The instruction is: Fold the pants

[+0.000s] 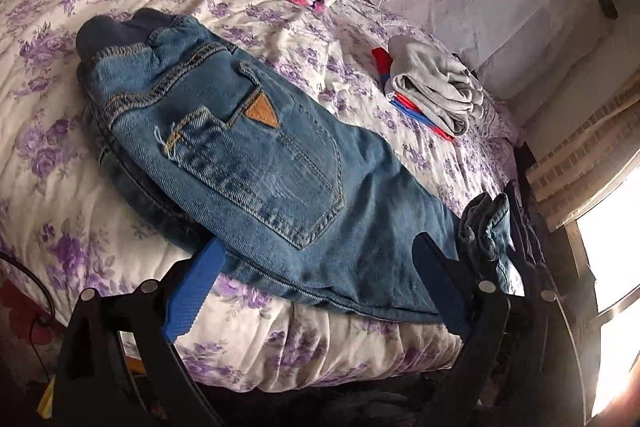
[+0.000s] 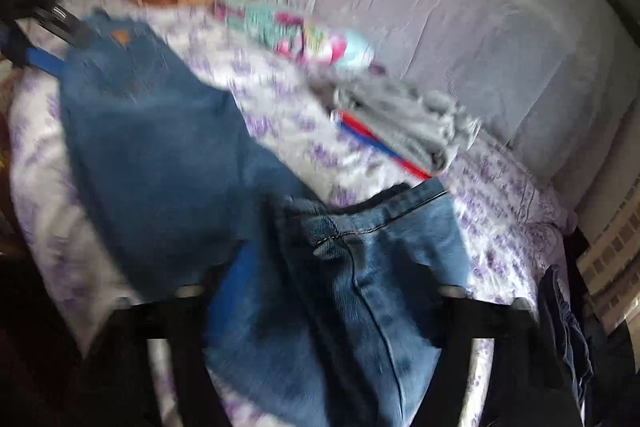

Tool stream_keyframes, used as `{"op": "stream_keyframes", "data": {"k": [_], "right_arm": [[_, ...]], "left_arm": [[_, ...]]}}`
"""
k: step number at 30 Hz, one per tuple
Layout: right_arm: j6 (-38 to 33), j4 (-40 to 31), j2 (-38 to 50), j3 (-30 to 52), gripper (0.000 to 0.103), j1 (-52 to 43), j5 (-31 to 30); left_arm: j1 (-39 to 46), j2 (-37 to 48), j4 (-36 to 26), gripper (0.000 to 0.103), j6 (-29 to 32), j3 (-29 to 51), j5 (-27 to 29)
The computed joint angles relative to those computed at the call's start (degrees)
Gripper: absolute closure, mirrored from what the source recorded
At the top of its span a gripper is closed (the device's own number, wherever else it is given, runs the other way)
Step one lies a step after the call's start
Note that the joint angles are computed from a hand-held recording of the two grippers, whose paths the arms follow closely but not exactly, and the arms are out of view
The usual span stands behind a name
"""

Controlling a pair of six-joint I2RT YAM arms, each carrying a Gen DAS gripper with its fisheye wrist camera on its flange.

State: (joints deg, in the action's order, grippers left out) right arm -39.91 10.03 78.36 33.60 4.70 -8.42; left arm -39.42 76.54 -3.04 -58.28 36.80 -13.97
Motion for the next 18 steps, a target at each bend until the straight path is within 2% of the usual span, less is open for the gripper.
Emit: {"op": "stream_keyframes", "data": {"k": [1,2,3,5,8,11,13,14,15,17,18], "right_arm": [[1.34,-4.22,2.65,3.72,0.081,-0.32,0.23],[3.33,-8.68,4.22,7.26,0.084,-1.79,-2.80],[4.14,-9.59,4.22,8.09,0.088,-2.57,-4.24],[6.46,-12.84,2.56,10.38,0.089,-4.51,-8.80],[9.76,-18.99,-2.59,14.25,0.089,-5.54,-19.41],[9.63,-23.57,-3.51,15.76,0.089,-0.44,-24.56],[7.85,-25.34,0.64,16.24,0.088,4.70,-22.33],[6.33,-27.02,6.14,17.34,0.086,8.34,-18.23],[6.12,-25.77,9.81,16.90,0.081,10.08,-15.04],[6.03,-20.99,10.46,13.63,0.079,8.83,-17.30],[6.08,-22.37,9.35,13.61,0.077,7.05,-20.25]], "left_arm": [[-0.28,0.04,-0.25,0.011,-0.26,0.09,-0.24],[-0.50,-0.29,-0.55,0.011,-0.50,-0.05,-0.59],[-0.62,-0.92,-0.82,0.011,-0.70,-0.36,-0.95],[-0.64,-3.32,-1.80,0.011,-1.47,-1.58,-2.49],[0.40,-8.52,-2.51,0.011,-3.69,-4.48,-3.48],[1.36,-12.20,-2.83,0.011,-5.46,-6.37,-4.43],[1.79,-13.29,-3.15,0.011,-6.39,-7.11,-4.72],[2.20,-13.59,-2.99,0.011,-6.78,-7.62,-4.07],[2.49,-13.55,-2.68,0.011,-6.93,-7.93,-3.43],[3.23,-13.69,-2.25,0.011,-7.04,-8.63,-1.74],[3.20,-13.94,-2.46,0.011,-6.98,-8.79,-1.83]]}}
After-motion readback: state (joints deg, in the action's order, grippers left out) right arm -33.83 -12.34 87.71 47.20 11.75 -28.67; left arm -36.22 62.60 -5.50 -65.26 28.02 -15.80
